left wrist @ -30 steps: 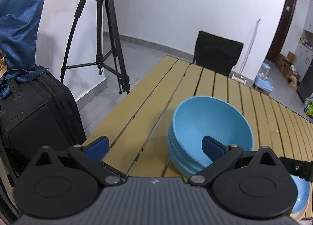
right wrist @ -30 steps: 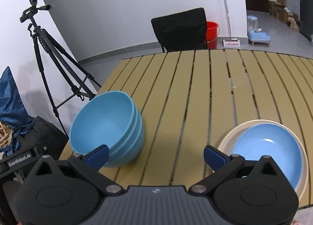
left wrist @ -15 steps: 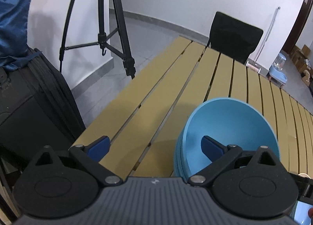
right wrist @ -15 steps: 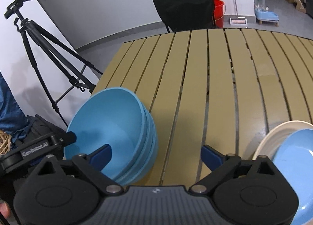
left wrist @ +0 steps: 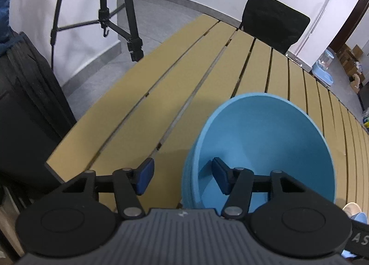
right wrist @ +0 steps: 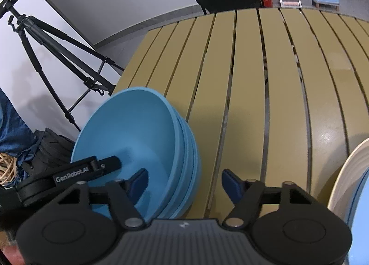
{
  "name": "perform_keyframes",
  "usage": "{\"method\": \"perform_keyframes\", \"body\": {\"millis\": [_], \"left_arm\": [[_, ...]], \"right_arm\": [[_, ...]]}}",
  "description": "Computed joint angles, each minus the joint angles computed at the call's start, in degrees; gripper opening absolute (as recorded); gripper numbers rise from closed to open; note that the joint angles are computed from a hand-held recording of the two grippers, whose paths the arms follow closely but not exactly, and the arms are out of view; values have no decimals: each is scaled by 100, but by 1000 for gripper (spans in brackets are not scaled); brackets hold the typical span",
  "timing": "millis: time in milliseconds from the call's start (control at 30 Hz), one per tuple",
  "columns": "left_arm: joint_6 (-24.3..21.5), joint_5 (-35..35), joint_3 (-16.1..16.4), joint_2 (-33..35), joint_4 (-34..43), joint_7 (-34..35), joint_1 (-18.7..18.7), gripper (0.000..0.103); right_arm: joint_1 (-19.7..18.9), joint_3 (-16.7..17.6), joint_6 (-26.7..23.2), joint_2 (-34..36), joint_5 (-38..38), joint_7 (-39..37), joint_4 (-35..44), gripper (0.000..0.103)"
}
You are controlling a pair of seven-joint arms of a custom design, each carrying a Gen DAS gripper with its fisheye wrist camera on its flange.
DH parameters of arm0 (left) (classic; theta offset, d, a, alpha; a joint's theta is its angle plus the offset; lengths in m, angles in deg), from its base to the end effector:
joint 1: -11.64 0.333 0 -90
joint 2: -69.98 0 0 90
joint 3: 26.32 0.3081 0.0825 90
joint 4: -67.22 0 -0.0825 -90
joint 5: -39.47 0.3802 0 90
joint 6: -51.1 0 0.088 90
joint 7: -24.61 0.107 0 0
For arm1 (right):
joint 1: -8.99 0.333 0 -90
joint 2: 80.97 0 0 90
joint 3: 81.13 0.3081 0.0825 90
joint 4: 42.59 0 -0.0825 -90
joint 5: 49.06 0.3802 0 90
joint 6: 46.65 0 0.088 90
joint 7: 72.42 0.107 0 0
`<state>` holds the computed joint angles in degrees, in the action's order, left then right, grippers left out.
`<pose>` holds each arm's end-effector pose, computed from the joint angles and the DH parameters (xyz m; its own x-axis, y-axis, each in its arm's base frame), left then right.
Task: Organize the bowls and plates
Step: 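Move both grippers to the blue bowl stack and close on its rim, then lift the bowl stack with both grippers and carry it over the cream plate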
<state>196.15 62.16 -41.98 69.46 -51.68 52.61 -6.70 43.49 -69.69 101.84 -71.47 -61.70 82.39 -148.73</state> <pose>0.4781 -0.3279 0.4766 0.1622 -0.9691 0.1857 -0.8423 -0.2340 -0.4856 0.4484 0.4594 0.4927 -0.0862 -0.9074 -0.4112 -0.8906 0.2552 -0.3764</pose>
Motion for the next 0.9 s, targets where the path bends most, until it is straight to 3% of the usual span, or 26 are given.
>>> {"method": "perform_keyframes", "body": {"millis": [167,433,900], "left_arm": [[302,-174,7,39,-37,154,-12,32],[297,11,-11,27,-45,27,-51,31],[269,179,-58,-98,-97,-7,-45,31]], "right_arm": [[-96,73,348,29,507,-173,-153,45],[14,-19,320,47,159,181,-154,34],[26,-9,282,-65,-97,361,-240,32]]}}
